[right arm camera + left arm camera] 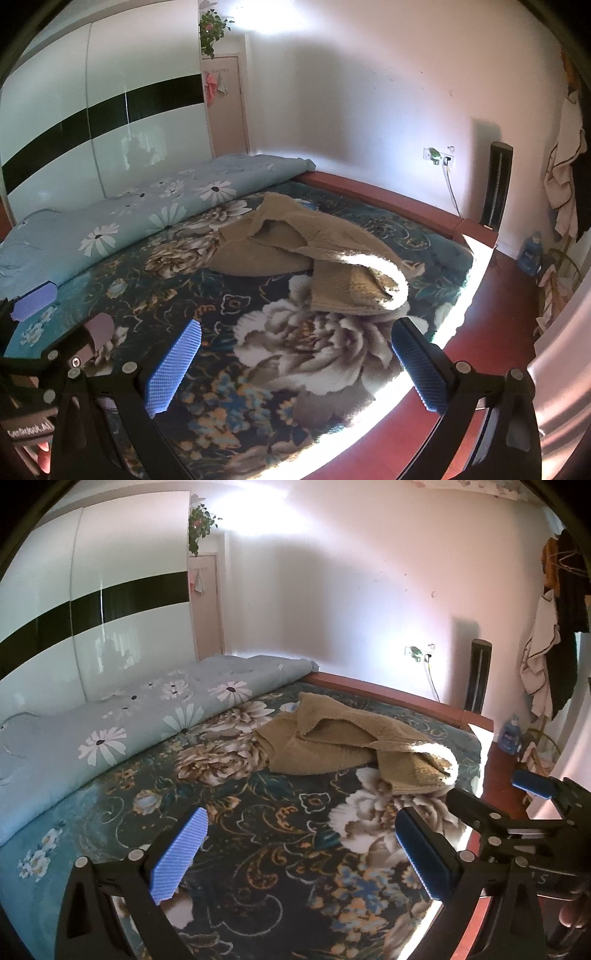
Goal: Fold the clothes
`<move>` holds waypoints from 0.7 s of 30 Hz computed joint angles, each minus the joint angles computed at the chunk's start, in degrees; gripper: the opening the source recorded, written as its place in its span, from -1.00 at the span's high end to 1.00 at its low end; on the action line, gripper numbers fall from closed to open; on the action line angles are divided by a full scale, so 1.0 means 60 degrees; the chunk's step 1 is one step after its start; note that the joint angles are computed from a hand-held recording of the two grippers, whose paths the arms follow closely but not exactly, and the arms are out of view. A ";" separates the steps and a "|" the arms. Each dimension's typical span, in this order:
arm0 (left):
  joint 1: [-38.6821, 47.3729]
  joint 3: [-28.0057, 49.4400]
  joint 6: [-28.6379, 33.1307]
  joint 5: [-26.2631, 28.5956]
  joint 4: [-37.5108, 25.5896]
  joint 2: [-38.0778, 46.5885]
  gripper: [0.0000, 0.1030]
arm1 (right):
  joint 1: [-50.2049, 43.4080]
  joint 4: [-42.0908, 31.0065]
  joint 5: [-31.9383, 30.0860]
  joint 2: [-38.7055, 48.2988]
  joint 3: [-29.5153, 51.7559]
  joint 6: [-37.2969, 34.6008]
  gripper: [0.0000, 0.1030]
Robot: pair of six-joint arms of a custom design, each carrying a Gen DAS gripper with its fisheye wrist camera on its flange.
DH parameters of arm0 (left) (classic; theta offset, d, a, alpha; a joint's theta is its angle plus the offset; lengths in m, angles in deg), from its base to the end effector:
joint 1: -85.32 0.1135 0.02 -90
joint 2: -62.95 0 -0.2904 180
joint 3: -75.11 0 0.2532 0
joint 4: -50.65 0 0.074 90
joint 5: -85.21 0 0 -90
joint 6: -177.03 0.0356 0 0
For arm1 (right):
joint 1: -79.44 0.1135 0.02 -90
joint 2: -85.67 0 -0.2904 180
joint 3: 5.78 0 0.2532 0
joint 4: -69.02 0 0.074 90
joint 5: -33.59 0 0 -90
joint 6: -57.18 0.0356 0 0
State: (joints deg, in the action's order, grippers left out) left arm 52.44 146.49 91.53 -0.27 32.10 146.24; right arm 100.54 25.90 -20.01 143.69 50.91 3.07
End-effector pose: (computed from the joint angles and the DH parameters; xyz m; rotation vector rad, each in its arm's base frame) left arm 0.2741 -0.1805 0.2942 0.7257 1.9957 -0.3789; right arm 0.1873 0.0496 0.2821 0.5725 2.0992 -0.1911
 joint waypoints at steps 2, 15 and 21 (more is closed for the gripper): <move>0.0055 -0.0057 0.0051 -0.0030 0.0083 -0.0033 -1.00 | 0.0063 0.0033 0.0034 0.0144 0.0054 0.0047 -1.00; 0.0449 -0.0182 0.0081 0.0454 0.0303 -0.0043 -1.00 | 0.0055 0.0484 -0.0369 0.0403 0.0081 -0.0170 -1.00; 0.0839 -0.0088 -0.0152 0.1169 0.0209 -0.0052 -1.00 | 0.0157 0.0985 -0.0444 0.0188 -0.0075 -0.0197 -1.00</move>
